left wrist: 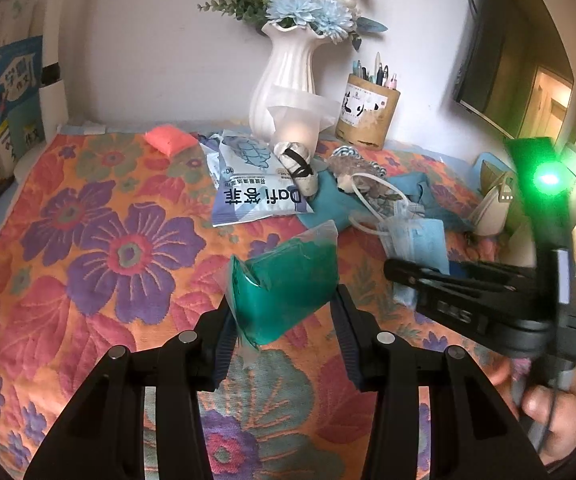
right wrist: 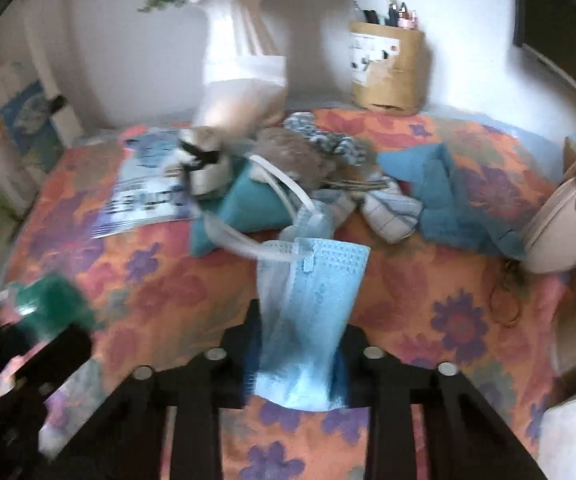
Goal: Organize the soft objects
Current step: 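Carry the green pouch and mask bag to the brown glass bowl and open both tools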
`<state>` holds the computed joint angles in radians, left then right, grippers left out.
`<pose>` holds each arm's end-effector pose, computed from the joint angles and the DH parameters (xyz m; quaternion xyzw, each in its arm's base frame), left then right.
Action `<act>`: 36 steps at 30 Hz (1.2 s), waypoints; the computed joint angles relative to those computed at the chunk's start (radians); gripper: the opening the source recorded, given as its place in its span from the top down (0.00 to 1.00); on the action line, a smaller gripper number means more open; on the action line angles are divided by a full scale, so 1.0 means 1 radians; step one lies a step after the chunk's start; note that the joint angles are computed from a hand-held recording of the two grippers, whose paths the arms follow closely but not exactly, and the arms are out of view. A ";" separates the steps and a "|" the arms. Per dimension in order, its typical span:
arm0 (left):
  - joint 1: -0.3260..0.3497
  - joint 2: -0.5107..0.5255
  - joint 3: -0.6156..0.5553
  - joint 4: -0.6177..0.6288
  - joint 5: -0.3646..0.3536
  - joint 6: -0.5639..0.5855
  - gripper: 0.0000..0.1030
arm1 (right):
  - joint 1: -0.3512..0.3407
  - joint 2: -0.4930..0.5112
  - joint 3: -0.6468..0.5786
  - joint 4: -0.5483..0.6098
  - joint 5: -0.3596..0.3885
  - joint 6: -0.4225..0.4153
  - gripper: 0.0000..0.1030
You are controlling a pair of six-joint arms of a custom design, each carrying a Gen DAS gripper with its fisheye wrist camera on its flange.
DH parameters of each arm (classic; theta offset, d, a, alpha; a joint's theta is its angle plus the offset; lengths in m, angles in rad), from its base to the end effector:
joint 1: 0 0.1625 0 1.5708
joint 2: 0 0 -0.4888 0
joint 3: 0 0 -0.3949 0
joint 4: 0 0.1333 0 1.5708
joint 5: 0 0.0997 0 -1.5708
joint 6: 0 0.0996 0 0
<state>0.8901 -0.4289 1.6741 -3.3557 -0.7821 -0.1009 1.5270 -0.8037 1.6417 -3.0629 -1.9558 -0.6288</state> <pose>-0.2773 -0.6665 -0.0174 0.1562 0.8820 -0.3686 0.2486 0.0635 -0.7422 0.2083 0.2092 -0.9077 0.2379 0.2751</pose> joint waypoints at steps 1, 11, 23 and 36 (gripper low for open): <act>-0.002 0.001 0.000 -0.003 0.003 0.003 0.59 | -0.013 -0.028 0.019 0.035 0.047 0.020 0.74; -0.024 -0.008 0.021 -0.022 -0.050 -0.047 0.60 | -0.088 -0.260 0.200 0.141 0.288 0.107 0.74; -0.163 0.023 -0.012 0.051 -0.107 0.006 0.60 | -0.139 -0.480 0.310 0.189 0.350 0.159 0.74; -0.250 0.128 -0.167 0.170 -0.246 0.080 0.60 | -0.269 -0.633 0.334 0.119 0.394 0.200 0.74</act>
